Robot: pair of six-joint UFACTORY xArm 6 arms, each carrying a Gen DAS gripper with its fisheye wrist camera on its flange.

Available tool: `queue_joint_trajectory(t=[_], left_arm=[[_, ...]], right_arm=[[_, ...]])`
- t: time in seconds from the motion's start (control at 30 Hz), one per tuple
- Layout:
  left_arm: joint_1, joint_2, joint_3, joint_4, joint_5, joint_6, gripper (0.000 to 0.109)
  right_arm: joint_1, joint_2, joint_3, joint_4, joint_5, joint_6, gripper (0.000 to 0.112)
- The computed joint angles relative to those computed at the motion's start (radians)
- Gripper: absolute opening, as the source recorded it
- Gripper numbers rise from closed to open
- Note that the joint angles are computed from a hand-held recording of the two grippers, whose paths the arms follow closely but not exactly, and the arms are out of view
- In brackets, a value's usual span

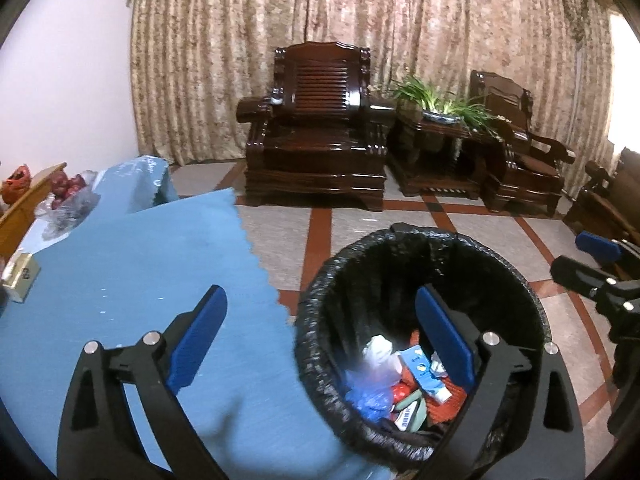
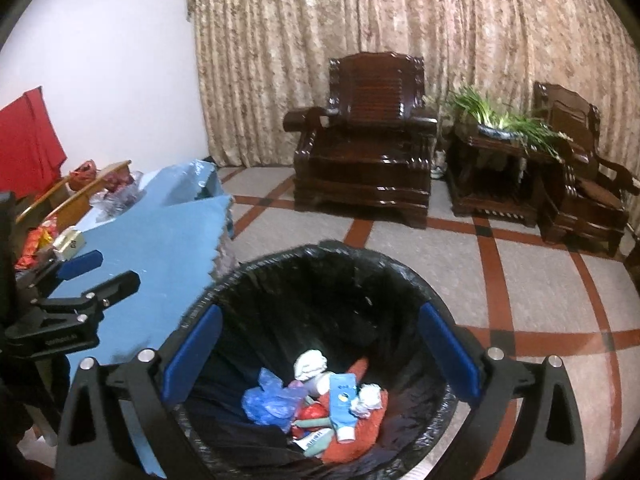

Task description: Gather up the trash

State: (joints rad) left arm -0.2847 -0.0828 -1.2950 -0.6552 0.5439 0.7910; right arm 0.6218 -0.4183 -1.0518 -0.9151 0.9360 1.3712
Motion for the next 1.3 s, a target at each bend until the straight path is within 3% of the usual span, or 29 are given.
queue_joint_trajectory(t=[0.4, 0.63, 1.3], left_arm=[[0.066, -0.143, 0.063, 0.085, 0.033, -0.097, 0.094], [0.100, -0.208, 0.089, 0.056, 0.045, -0.084, 0.094], [0.129, -0.278, 0.107, 0.011, 0.057, -0.081, 0.094]], right_arm=[[0.122, 0.053, -0.141, -0.011, 0.101, -0.007, 0.097], [0.174, 0.081, -0.208, -0.019, 0.165, -0.017, 0.097], [0.223, 0.138, -0.295, -0.049, 0.230, -0.056, 0.097]])
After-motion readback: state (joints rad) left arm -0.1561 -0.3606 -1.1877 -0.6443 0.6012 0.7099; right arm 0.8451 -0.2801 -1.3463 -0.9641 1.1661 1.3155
